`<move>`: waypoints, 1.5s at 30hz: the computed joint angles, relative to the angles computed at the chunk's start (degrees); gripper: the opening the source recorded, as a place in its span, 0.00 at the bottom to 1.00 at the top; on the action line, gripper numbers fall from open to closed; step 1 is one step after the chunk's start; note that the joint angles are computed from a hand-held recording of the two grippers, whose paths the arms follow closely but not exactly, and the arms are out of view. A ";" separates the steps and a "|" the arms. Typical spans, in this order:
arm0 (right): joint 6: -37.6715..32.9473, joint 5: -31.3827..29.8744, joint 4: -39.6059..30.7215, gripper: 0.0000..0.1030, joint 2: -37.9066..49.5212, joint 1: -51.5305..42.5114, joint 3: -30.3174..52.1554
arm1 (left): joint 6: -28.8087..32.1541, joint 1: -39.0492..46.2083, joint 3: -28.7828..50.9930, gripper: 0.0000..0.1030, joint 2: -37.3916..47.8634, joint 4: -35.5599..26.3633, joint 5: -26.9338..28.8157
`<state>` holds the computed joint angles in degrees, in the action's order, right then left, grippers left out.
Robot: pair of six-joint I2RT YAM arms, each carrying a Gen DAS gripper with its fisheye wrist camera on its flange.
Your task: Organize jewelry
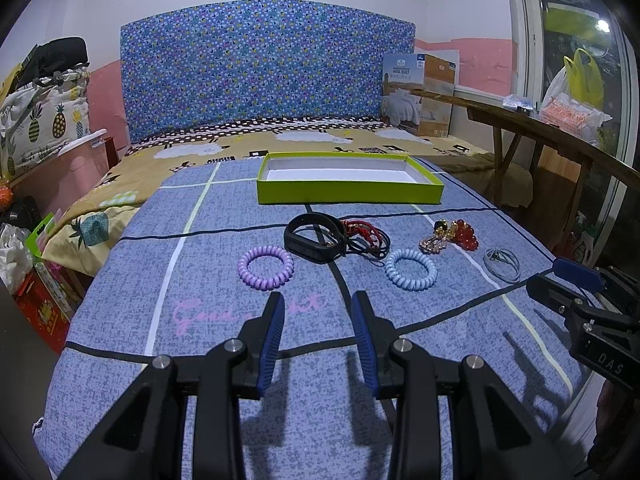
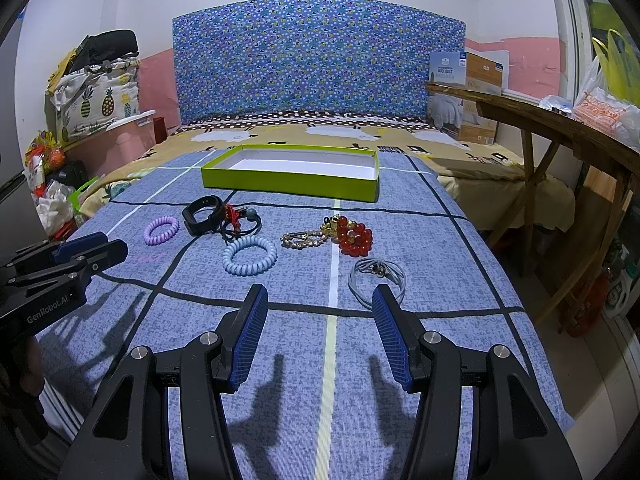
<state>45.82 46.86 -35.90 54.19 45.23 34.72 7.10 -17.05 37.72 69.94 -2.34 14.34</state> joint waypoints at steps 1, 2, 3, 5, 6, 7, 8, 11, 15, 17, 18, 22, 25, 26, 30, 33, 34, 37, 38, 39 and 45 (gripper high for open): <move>0.01 -0.03 0.00 0.53 0.08 0.00 0.03 | 0.04 0.03 0.02 0.35 0.02 -0.02 0.03; 0.02 -0.07 -0.04 0.53 0.11 -0.01 0.07 | 0.01 0.06 0.03 0.35 0.03 -0.01 0.11; -0.18 -0.21 0.21 0.53 -0.11 -0.24 -0.24 | 0.03 0.14 -0.03 0.35 -0.11 -0.10 0.16; -0.26 -0.22 0.26 0.53 -0.08 -0.27 -0.24 | 0.03 0.01 0.07 0.35 0.04 -0.08 0.01; -0.51 -0.36 0.33 0.53 -0.23 -0.43 -0.29 | 0.02 0.05 0.07 0.35 0.03 -0.10 0.07; -0.40 -0.27 0.32 0.53 -0.18 -0.34 -0.29 | 0.07 0.24 0.07 0.35 -0.02 -0.21 0.25; -0.23 -0.18 0.28 0.53 -0.04 -0.24 -0.23 | 0.12 0.24 0.08 0.35 0.01 -0.26 0.30; -0.24 -0.26 0.24 0.53 -0.08 -0.29 -0.21 | 0.42 0.65 0.08 0.35 0.00 -0.61 0.85; -0.26 -0.27 0.18 0.53 -0.11 -0.35 -0.20 | 0.53 0.27 0.41 0.35 1.04 -0.31 0.65; -0.18 -0.18 0.25 0.53 0.02 -0.23 -0.18 | 0.65 0.01 0.89 0.35 1.48 -0.38 0.31; -0.18 -0.18 0.25 0.53 0.02 -0.23 -0.18 | 0.68 -0.10 1.15 0.35 1.68 -0.53 0.17; -1.56 -1.09 1.42 0.53 -0.08 -1.63 -0.64 | 0.79 -0.52 2.67 0.36 3.41 -0.89 -0.28; -4.31 -2.74 3.51 0.53 -0.17 -4.37 -1.24 | 0.91 -0.67 4.82 0.38 5.63 -1.62 -0.34; -5.58 -3.68 4.46 0.53 -0.12 -5.82 -1.39 | 0.82 -0.59 5.72 0.38 6.55 -1.93 -0.17; -9.49 -6.93 6.39 0.53 -0.30 -10.85 -1.59 | 0.63 -0.13 10.86 0.38 11.36 -4.20 0.67; -13.24 -10.73 8.35 0.53 -0.18 -15.67 -1.43 | 0.88 -0.47 15.12 0.38 15.34 -6.16 0.23; -14.80 -12.12 9.23 0.53 0.14 -17.47 -1.24 | 1.15 -0.63 16.64 0.38 16.74 -6.78 0.03; -18.11 -16.85 11.49 0.53 1.67 -22.25 -0.36 | 1.93 -1.09 21.11 0.38 20.71 -8.64 -0.73; -18.74 -17.95 12.01 0.53 2.26 -23.36 -0.03 | 2.12 -1.27 22.25 0.38 21.70 -9.00 -0.98; -19.56 -19.36 12.63 0.53 3.15 -24.86 0.37 | 2.32 -1.48 23.42 0.38 22.77 -9.23 -1.50; -23.27 -27.44 15.47 0.53 9.00 -32.73 2.96 | 2.19 -1.63 31.58 0.38 29.66 -12.48 -2.15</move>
<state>22.55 19.42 -20.44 63.19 12.51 37.68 9.30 -18.68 69.30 99.60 -14.82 12.19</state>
